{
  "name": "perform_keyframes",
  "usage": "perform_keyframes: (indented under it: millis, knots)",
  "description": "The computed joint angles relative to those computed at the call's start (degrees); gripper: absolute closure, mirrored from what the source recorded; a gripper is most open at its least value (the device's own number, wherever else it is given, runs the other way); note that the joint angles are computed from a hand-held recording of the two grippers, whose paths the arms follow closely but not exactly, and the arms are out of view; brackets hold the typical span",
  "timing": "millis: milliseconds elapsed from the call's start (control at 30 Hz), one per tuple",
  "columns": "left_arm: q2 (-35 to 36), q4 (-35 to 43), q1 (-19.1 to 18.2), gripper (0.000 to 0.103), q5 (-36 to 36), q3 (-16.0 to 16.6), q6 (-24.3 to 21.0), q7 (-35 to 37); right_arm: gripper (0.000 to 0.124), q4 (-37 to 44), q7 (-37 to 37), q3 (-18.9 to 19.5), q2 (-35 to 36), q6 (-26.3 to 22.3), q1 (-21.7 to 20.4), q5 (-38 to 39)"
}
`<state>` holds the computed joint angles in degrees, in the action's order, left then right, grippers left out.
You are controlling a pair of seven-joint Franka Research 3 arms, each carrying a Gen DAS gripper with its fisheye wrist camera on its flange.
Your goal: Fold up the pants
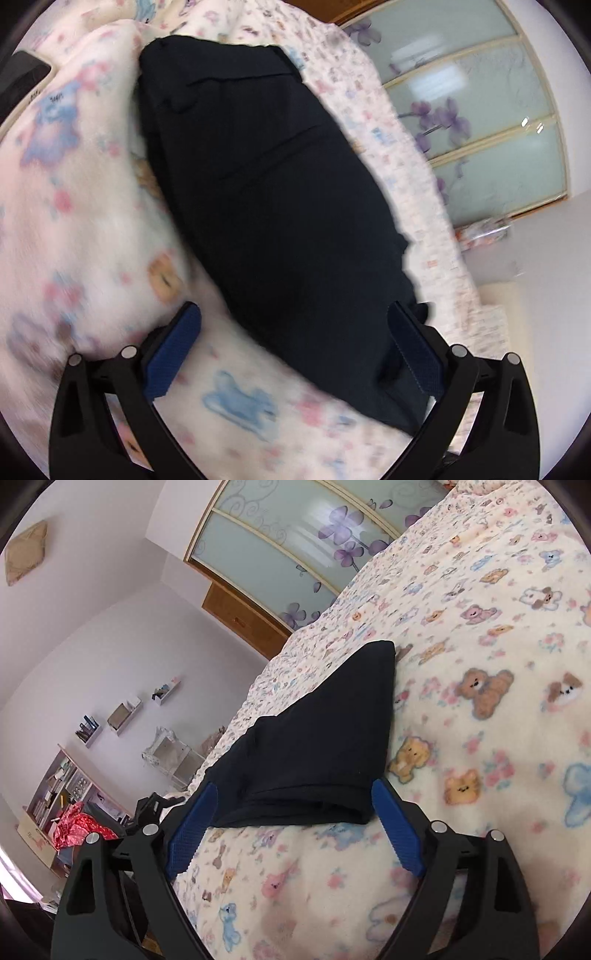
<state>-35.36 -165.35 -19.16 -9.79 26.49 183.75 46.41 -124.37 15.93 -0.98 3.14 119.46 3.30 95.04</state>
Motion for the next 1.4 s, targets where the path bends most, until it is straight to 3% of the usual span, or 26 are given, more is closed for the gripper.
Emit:
perform_keyframes:
  millis: [100,233,300,333,400,500,633,833,900,967,1000,1100,1167,1333,1367,1400]
  knots:
    - [-1.50,-0.21,-4.52,0.002,-0.31,4.32,2.56,0.02,0.035,-0.55,-0.15,-0.27,-0.05,-1.00,-0.38,0.35]
    - [-1.70,-0.43,-6.99,0.002,2.07,5.87,6.12,-0.45,0.034,-0.47,-0.21,-0.23,0.09,-1.22,-0.46,0.12]
    - [0.31,-0.03,-3.89,0.002,2.58,3.25,3.76,-2.91,0.034,-0.32,-0.25,-0.20,0.27,-1.14,-0.47,-0.10]
    - [1.06,0.12,-3.96,0.002,2.19,3.60,2.88,-4.27,0.034,-0.33,-0.25,-0.15,0.22,-1.07,-0.45,-0.14]
    - [0.41,-0.87,-7.99,0.002,1.76,8.79,4.68,-3.92,0.033,-0.28,-0.26,-0.12,0.23,-1.12,-0.46,-0.16]
    - [0.22,-0.97,-9.52,0.002,3.69,11.38,6.61,-3.88,0.033,0.15,-0.17,0.01,0.60,-1.02,-0.40,-0.15]
    - [0.66,0.39,-15.34,0.002,7.36,18.46,10.83,-4.29,0.033,0.29,-0.21,0.10,0.83,-1.15,-0.46,-0.09]
    - [0.81,2.07,-20.77,0.002,12.96,25.31,12.52,-5.97,0.032,0.32,-0.37,0.13,1.02,-1.53,-0.60,-0.13]
    - [1.17,3.02,-19.15,0.002,13.78,24.26,9.12,-6.05,0.032,0.38,-0.40,0.12,1.14,-1.74,-0.67,-0.16]
    - [0.55,4.08,-21.65,0.002,12.13,27.13,6.06,-6.12,0.032,0.37,-0.46,0.12,1.15,-1.91,-0.74,-0.09]
    - [-1.15,3.86,-24.29,0.002,10.33,30.23,6.56,-6.48,0.032,0.32,-0.52,0.10,1.14,-2.05,-0.79,-0.05]
    - [-4.57,4.04,-28.04,0.002,7.67,34.41,9.17,-5.67,0.032,0.28,-0.63,0.08,1.17,-2.39,-0.90,0.04]
    - [-4.87,4.95,-28.01,0.002,7.24,33.76,8.69,-4.35,0.031,0.25,-0.74,0.06,1.20,-2.68,-0.97,0.04]
    - [2.20,7.53,-21.92,0.002,10.53,24.06,10.38,0.10,0.031,0.30,-0.84,0.07,1.27,-3.09,-1.06,0.03]
    - [3.66,7.94,-21.32,0.002,10.76,23.69,9.83,-1.61,0.031,0.31,-0.86,0.08,1.28,-3.11,-1.06,0.01]
    - [4.27,8.03,-22.72,0.002,9.29,25.31,9.97,-2.95,0.031,0.26,-0.88,0.09,1.24,-3.07,-1.05,0.07]
